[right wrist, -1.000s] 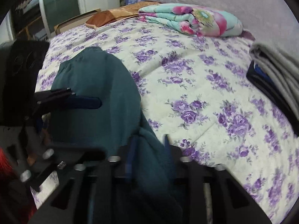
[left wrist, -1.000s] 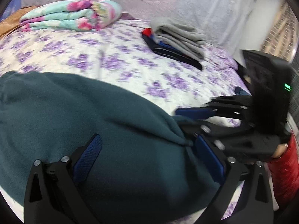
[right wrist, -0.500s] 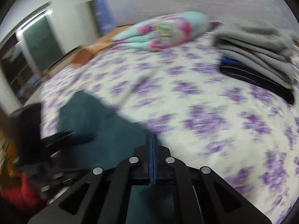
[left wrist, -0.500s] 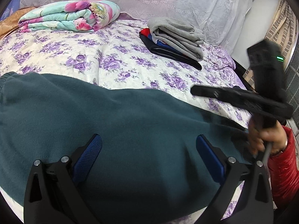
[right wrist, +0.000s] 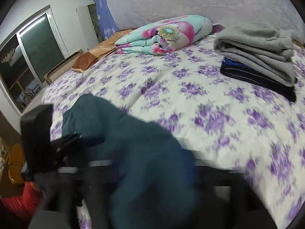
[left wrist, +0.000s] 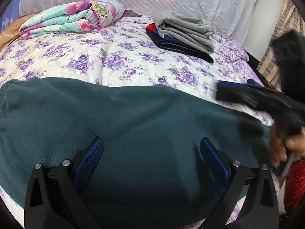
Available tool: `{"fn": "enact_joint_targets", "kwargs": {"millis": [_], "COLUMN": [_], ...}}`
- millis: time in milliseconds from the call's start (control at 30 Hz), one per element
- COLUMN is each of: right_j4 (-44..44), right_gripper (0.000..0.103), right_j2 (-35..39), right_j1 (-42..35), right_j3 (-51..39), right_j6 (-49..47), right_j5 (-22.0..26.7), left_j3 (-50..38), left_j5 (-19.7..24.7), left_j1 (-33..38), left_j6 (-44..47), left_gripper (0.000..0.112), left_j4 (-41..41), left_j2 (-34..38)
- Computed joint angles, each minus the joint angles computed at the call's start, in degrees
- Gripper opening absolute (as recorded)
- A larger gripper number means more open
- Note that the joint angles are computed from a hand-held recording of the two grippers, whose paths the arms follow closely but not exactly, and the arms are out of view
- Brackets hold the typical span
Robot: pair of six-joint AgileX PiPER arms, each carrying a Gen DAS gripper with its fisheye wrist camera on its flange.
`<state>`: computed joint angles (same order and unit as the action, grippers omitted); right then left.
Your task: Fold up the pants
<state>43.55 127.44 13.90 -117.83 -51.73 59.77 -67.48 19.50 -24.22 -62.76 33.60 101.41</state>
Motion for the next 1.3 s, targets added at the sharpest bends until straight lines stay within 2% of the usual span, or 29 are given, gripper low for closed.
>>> {"fn": "enact_joint_targets", "kwargs": {"millis": [67, 200, 233, 300, 367, 433, 533, 600, 667, 733, 867, 1000, 1067, 1167, 1233, 1300], "right_j4": [-3.3, -9.8, -7.6, -1.7, 3.8, 6.5, 6.7, 2.8, 1.8, 3.6, 9.1, 22.8, 25.4, 20.7, 22.7, 22.8], "right_gripper": [0.077, 0.075, 0.075, 0.077, 0.082, 0.088, 0.093, 0.094, 0.097, 0.098, 0.098, 0.099, 0.099, 0.099, 0.099, 0.099], "right_j2": [-2.6, 2.2, 1.9, -3.3, -8.4, -11.6, -12.7, -9.7, -6.5, -7.0, -12.2, -18.9, -18.7, -14.0, -10.6, -11.6], "right_j1": [0.8, 0.7, -0.2, -2.1, -3.9, -5.4, -7.5, -7.1, -7.0, -7.4, -9.7, -17.9, -22.5, -26.9, -29.8, -30.7], "right_j3": [6.1, 1.9, 2.8, 10.2, 17.2, 21.6, 24.4, 22.1, 19.8, 20.6, 26.8, 39.1, 40.8, 37.3, 35.1, 35.9], "right_j6": [-1.7, 6.6, 6.4, 2.5, -4.6, -8.5, -10.5, -7.5, -6.9, -7.8, -10.5, -23.2, -23.7, -13.9, -15.3, -15.8], "right_j5": [-4.4, -4.4, -4.7, -9.7, -12.5, -12.9, -8.9, -6.7, -6.1, -6.0, -7.6, -8.2, -5.4, -2.2, 3.2, 3.3], "left_j3": [-1.4, -5.3, -6.5, -7.4, -7.8, -7.8, -8.3, -9.0, -9.5, -9.7, -10.0, -9.9, -9.9, -10.5, -10.7, -10.7], "left_j5": [2.6, 10.1, 12.6, 15.1, 16.1, 16.2, 17.4, 18.6, 20.1, 21.3, 22.8, 24.2, 24.7, 25.4, 25.6, 25.9], "left_j1": [-0.9, -3.4, -4.2, -5.0, -5.3, -5.2, -5.6, -6.0, -6.5, -6.9, -7.3, -8.0, -8.2, -8.4, -8.5, -8.6], "left_j6": [-1.5, -3.1, -3.8, -4.8, -5.2, -5.2, -5.7, -6.0, -6.6, -7.6, -8.7, -10.8, -11.4, -10.9, -10.7, -11.1], "left_gripper": [0.098, 0.098, 0.098, 0.098, 0.098, 0.098, 0.099, 0.099, 0.099, 0.099, 0.099, 0.098, 0.099, 0.098, 0.099, 0.099], "left_j4": [1.8, 4.9, 6.0, 7.4, 8.0, 8.0, 8.6, 9.1, 10.0, 10.9, 12.0, 13.9, 14.6, 14.3, 14.3, 14.6], "left_j2": [0.8, 3.0, 3.8, 4.3, 4.5, 4.5, 4.7, 5.1, 5.5, 5.6, 5.7, 5.6, 5.6, 6.0, 6.1, 6.2]}}
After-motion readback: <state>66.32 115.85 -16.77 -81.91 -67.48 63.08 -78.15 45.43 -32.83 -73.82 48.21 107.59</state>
